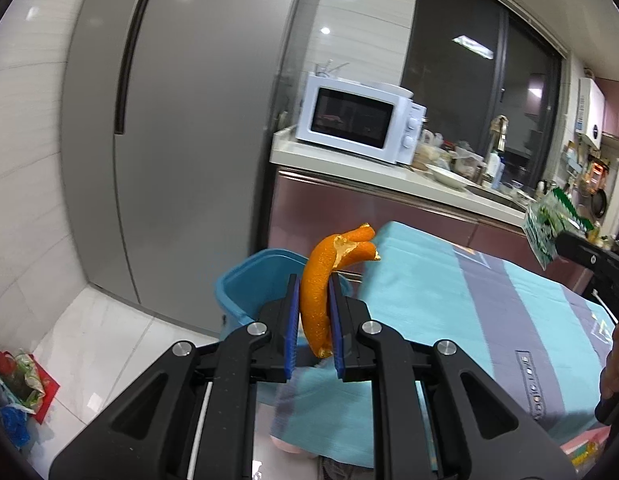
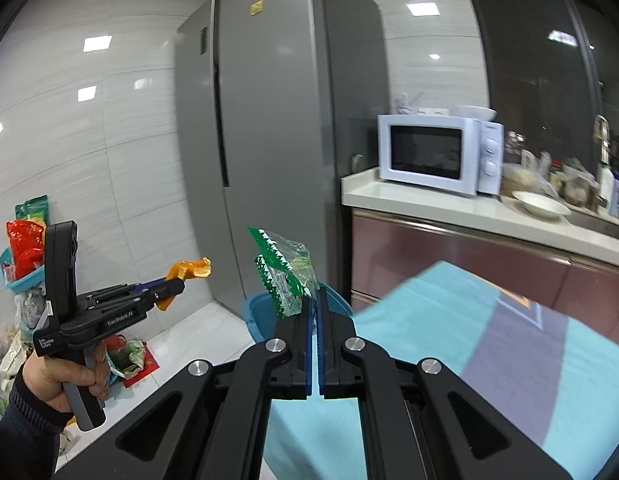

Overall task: Collect trash
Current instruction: 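Carry the orange peel and green wrapper over the blue bin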

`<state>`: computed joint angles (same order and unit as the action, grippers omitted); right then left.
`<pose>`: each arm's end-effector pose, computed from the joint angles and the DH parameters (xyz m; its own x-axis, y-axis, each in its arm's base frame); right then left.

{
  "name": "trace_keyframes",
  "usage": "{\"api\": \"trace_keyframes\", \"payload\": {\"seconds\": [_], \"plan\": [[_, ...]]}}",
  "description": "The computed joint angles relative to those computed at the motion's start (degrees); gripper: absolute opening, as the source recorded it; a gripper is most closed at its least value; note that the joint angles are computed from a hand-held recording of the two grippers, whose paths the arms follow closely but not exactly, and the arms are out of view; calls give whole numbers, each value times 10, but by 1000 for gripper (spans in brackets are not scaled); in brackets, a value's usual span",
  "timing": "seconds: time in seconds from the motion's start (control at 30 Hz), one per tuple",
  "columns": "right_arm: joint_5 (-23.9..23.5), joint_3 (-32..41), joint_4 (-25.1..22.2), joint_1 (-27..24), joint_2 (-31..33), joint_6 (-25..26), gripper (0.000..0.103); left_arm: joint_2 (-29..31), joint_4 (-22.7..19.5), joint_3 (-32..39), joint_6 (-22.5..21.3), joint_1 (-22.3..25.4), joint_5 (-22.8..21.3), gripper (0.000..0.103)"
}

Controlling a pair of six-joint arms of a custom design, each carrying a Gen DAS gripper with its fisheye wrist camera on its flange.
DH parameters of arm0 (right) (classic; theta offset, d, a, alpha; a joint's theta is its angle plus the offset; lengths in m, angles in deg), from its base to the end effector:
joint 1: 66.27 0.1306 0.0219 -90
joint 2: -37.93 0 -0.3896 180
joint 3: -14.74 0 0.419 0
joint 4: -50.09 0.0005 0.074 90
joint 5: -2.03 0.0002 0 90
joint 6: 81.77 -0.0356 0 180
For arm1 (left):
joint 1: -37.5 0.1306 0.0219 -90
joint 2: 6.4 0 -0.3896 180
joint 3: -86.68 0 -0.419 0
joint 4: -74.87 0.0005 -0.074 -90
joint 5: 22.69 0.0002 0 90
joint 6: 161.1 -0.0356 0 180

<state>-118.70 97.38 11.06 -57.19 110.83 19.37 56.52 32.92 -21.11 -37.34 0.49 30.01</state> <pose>0.4035 0.0824 0.5225 -0.3628 -0.2262 -0.9040 -0.6582 0.7489 0.0768 0.2874 -0.1903 0.4897 -0.3980 -0.2536 -0.8817 -0.1801 0.9639 -0.1960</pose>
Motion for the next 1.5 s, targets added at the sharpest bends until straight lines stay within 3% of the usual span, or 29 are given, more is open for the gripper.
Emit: {"api": "trace_keyframes", "payload": {"seconds": [0.5,1.07,1.5], "plan": [[8,100,2,64,120,1,1,30,0,21,-29,104,47,14],[7,229,-51,94,264,23,1,159,39,94,-59,182,124,14],[18,311,-103,102,348,39,1,260,32,156,-65,212,168,14]]}}
